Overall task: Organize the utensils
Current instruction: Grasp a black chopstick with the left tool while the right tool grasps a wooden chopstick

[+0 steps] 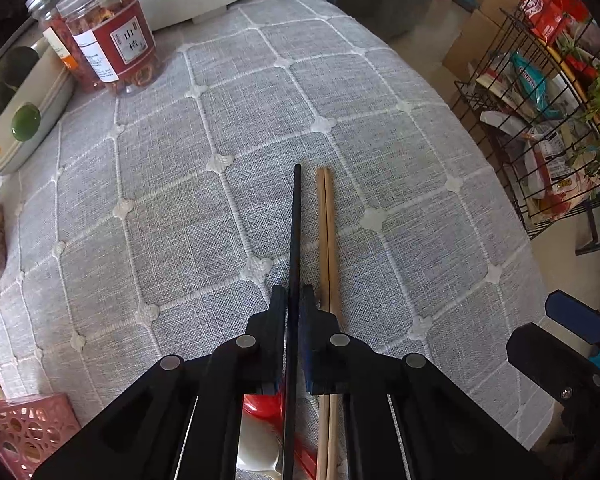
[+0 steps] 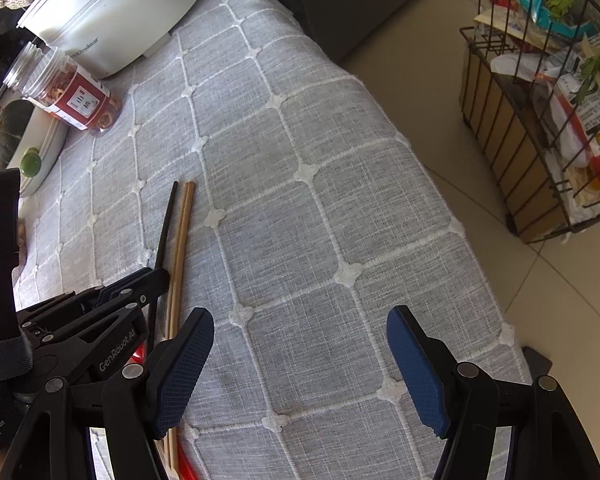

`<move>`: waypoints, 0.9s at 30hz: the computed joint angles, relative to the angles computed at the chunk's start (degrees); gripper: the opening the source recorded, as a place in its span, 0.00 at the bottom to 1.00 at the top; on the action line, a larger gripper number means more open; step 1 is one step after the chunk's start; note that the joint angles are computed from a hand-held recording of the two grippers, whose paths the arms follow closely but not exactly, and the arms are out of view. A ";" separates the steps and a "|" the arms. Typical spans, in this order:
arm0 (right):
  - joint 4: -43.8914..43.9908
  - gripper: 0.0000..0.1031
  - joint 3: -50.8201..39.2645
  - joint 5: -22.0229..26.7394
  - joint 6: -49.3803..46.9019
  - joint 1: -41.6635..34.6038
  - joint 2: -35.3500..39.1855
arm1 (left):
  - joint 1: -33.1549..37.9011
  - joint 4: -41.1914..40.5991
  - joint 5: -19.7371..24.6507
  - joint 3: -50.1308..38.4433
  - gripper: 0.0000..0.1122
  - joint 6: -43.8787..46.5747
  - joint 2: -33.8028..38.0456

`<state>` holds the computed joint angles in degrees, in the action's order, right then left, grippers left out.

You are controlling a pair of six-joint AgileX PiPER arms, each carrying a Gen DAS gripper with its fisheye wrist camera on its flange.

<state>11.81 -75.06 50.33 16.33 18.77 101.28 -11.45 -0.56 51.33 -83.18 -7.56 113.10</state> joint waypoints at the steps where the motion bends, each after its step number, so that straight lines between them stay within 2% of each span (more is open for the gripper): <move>1: 0.02 0.74 -0.07 0.05 0.06 0.08 0.04 | -0.10 0.32 0.09 0.23 0.05 -0.59 -0.38; 8: 0.23 0.74 -1.30 -0.69 1.17 1.62 0.73 | 1.91 -2.26 -4.71 10.74 0.05 3.35 -13.99; 16: 2.42 0.74 -4.64 -1.36 2.82 5.46 5.03 | 5.78 -4.96 -5.44 22.60 0.05 9.33 -34.44; 19: 1.73 0.71 -6.32 -1.56 3.96 7.06 7.02 | 8.80 -6.80 -5.51 27.03 0.05 11.87 -41.74; 22: 0.69 0.64 -7.90 -1.75 5.19 8.24 9.13 | 12.23 -8.11 -6.48 30.66 0.05 14.20 -47.31; 24: -1.32 0.49 -8.95 -2.13 6.10 9.24 10.47 | 15.13 -9.72 -7.08 32.56 0.05 16.36 -49.65; 27: -5.26 0.37 -9.93 -3.19 7.93 10.98 11.92 | 19.72 -14.30 -6.26 33.93 0.05 22.69 -50.95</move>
<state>6.55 -84.99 47.14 24.27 29.75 113.20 8.26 -14.86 45.07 -49.25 15.13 62.16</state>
